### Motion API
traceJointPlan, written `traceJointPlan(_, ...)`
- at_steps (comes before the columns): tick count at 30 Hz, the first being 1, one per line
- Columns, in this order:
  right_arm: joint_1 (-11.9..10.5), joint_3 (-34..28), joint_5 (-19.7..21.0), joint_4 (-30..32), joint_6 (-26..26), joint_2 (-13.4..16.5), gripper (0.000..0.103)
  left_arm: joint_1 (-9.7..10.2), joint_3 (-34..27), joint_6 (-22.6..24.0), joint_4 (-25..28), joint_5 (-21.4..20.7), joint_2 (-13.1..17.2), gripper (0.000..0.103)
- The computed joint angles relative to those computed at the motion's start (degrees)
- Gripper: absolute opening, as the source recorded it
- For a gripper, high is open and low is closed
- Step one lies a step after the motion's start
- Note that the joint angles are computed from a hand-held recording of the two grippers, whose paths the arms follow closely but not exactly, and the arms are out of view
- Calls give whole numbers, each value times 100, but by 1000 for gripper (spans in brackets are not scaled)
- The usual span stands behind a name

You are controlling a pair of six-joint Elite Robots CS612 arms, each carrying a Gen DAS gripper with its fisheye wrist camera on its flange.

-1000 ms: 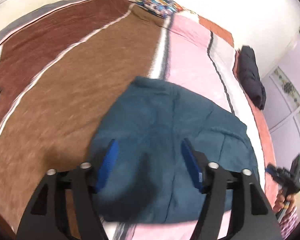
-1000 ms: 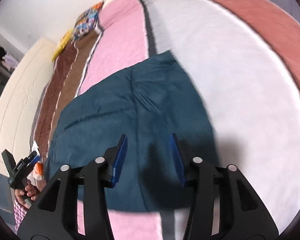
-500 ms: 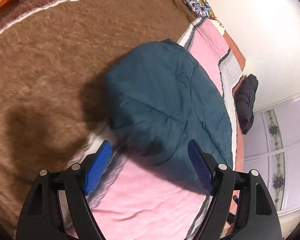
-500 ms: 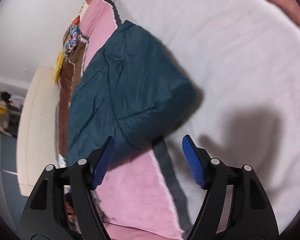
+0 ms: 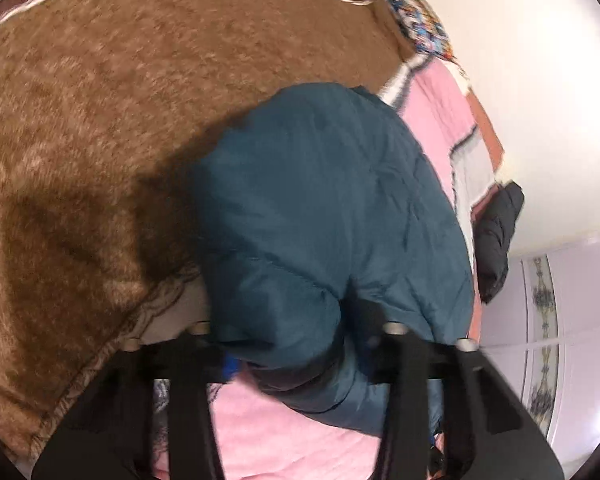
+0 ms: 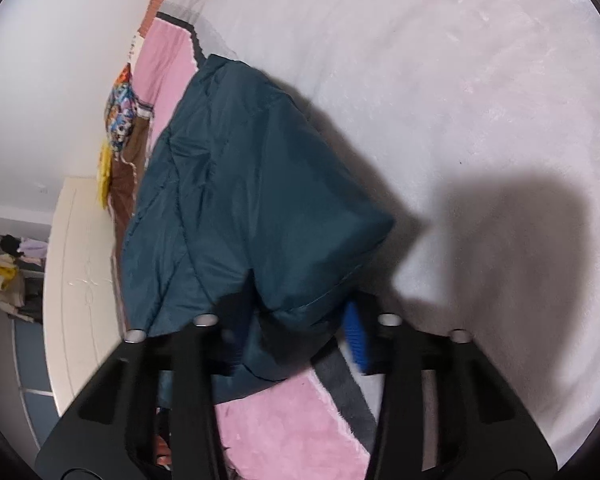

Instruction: Fold large clothes

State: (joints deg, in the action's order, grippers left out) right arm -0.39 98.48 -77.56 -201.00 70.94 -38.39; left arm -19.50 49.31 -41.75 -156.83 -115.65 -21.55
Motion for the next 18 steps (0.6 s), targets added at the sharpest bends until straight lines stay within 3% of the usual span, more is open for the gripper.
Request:
traceJointPlan(2, 27, 47, -34, -18, -110, -50, 21, 1, 134, 215, -145, 3, -84, 25)
traceJointPlan(5, 93, 207, -128, -47, -281, -203, 18, 15, 474, 512, -376, 0, -294, 21)
traceJointPlan(11, 257, 700, -145, -48, -436, -550, 17, 107, 1240, 726, -555, -266, -761, 21)
traceJointPlan(18, 490, 1304, -139, -59, -272, -824, 17, 237, 2407, 912, -908, -541, -1307, 21)
